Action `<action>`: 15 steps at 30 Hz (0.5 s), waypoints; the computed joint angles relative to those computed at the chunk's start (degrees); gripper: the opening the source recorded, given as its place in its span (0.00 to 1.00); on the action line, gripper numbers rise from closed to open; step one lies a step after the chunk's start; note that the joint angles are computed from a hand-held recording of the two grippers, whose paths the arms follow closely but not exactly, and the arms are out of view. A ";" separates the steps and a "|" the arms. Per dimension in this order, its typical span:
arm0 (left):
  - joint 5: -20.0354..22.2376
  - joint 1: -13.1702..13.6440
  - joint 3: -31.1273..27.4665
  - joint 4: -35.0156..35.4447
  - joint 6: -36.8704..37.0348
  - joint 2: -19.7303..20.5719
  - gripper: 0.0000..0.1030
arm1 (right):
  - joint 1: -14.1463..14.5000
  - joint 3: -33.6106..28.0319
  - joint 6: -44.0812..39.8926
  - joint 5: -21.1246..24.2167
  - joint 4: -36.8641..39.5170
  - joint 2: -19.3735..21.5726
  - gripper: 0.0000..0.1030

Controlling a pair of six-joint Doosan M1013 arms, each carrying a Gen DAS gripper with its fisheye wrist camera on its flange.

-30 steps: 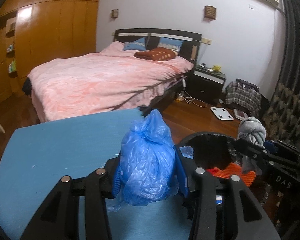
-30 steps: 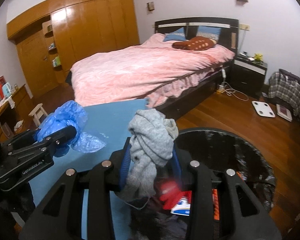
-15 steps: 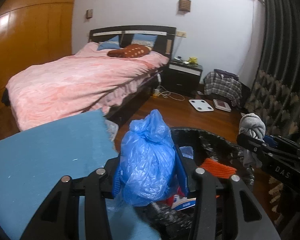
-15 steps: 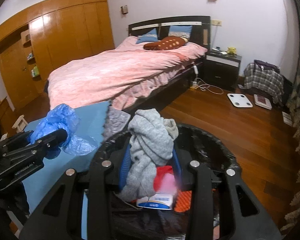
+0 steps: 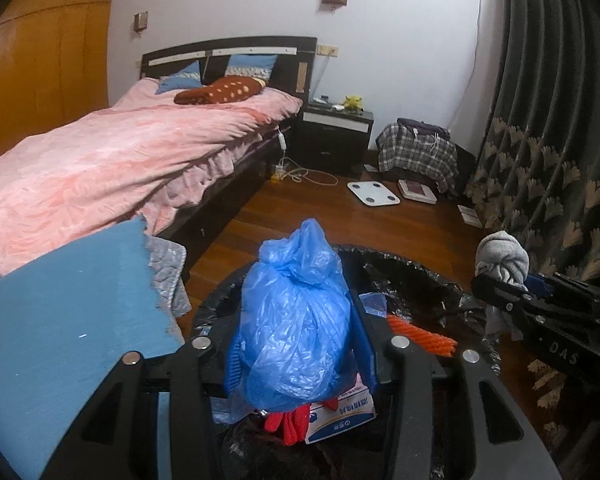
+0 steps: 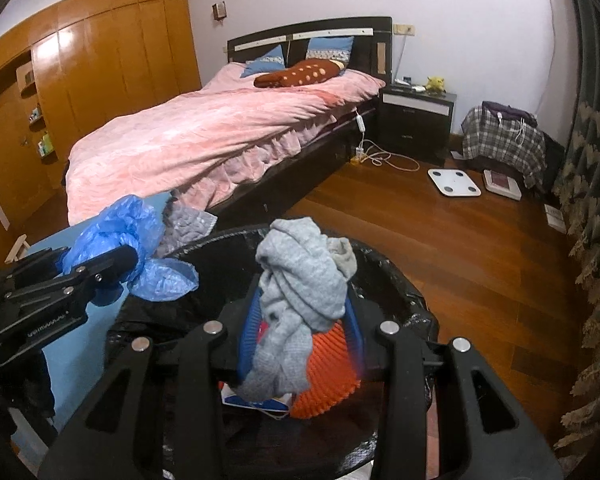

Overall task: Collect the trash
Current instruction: 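Open both tools to drop the bag and cloth into the bin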

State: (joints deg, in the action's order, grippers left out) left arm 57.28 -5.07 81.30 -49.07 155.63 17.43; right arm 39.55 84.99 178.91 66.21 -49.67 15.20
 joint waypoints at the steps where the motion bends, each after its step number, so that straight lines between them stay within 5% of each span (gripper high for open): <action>1: 0.21 -0.09 -0.28 0.19 -0.20 0.26 0.44 | -0.19 0.28 0.02 -0.23 0.24 -0.01 0.35; 8: 1.48 -1.39 -1.41 2.01 -1.89 1.65 0.47 | -1.36 1.89 0.57 -1.73 1.49 0.06 0.38; 15: 1.08 -1.22 -2.00 2.33 -2.88 1.75 0.80 | -1.29 2.04 2.07 0.76 0.17 0.12 0.80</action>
